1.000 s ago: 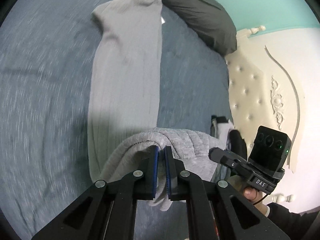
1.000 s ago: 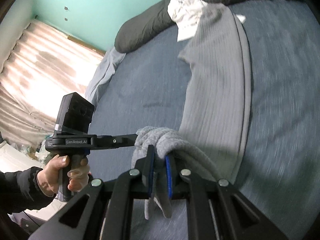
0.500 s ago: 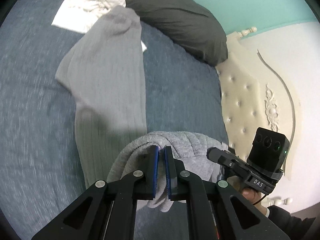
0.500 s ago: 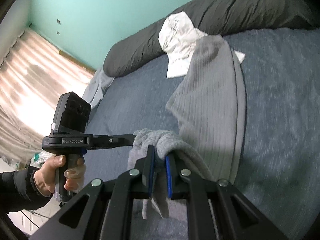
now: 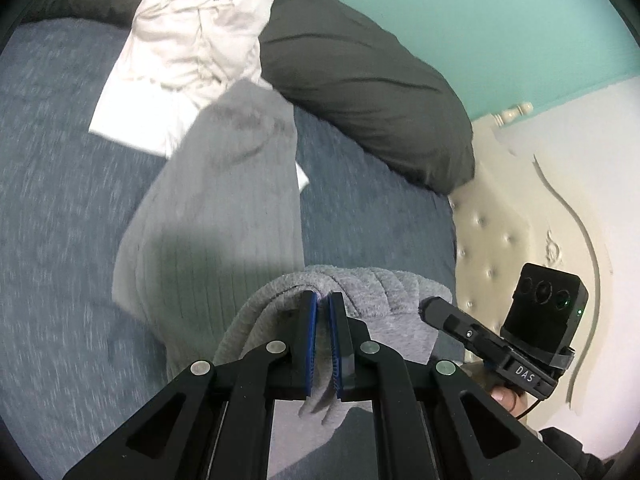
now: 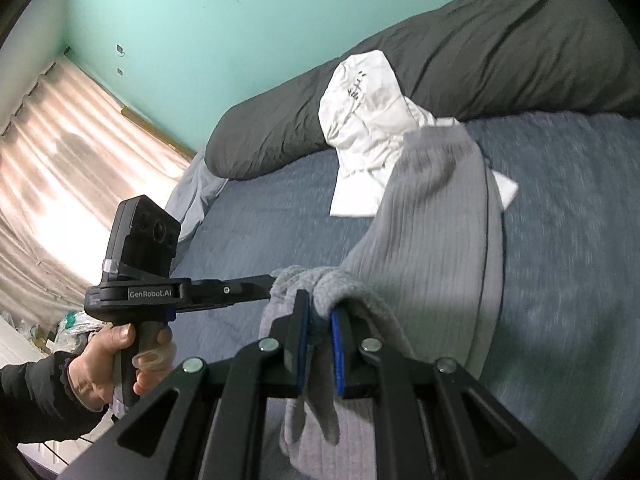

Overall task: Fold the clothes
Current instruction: 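Lift the grey leg end with both tools and fold it toward the waistband, then lay the leg end onto the waistband and open both tools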

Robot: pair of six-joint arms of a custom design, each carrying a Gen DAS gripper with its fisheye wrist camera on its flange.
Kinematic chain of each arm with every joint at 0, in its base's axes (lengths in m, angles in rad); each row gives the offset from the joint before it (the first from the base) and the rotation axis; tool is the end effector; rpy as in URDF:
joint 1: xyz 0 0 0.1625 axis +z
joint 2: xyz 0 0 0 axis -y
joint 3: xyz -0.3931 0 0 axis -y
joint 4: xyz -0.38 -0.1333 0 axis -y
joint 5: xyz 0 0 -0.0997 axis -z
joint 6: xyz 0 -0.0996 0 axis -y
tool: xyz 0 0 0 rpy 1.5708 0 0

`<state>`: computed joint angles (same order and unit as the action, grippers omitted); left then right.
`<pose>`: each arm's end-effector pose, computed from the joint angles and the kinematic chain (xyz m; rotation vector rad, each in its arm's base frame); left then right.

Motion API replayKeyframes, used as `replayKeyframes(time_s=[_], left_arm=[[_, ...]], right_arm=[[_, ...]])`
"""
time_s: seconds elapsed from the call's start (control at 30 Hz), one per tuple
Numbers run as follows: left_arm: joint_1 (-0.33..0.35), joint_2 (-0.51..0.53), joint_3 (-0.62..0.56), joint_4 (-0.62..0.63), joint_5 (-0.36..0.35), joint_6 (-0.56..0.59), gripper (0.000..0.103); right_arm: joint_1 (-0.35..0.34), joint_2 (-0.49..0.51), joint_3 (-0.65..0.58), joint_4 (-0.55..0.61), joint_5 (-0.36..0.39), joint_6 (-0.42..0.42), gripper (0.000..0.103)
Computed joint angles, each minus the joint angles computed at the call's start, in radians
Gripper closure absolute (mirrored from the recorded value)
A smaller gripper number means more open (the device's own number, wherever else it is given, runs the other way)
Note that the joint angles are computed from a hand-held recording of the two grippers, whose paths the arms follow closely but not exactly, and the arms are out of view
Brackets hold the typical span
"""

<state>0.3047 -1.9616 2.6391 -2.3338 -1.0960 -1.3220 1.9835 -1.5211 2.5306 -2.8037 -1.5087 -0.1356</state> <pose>-0.1879 -0.2466 0.2080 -0.1151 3.0025 -0.7344 0.2646 -0.2565 0.1586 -0.8311 2.9163 -0.3239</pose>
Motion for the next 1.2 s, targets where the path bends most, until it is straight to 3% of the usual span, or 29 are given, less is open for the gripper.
replayKeyframes(time_s=[0.3, 0.67, 0.77, 0.93, 1.2], left_arm=[[0.207, 0.133, -0.073, -0.161, 0.028, 0.204, 0.096], [0.355, 0.252, -0.134, -0.258, 0.054, 0.344, 0.095], [0.378, 0.248, -0.132, -0.287, 0.054, 0.356, 0.094], [0.361, 0.180, -0.098, -0.256, 0.070, 0.336, 0.094], [0.336, 0.040, 0.032, -0.172, 0.024, 0.235, 0.094]], right_arm=[[-0.037, 0.231, -0.167, -0.078, 0.014, -0.020, 0.093], [-0.062, 0.423, -0.312, -0.128, -0.012, -0.030, 0.094], [-0.079, 0.460, -0.331, -0.150, -0.015, -0.018, 0.094], [-0.099, 0.516, -0.363, -0.175, -0.047, 0.005, 0.094], [-0.113, 0.605, -0.422, -0.160, -0.086, 0.030, 0.094]])
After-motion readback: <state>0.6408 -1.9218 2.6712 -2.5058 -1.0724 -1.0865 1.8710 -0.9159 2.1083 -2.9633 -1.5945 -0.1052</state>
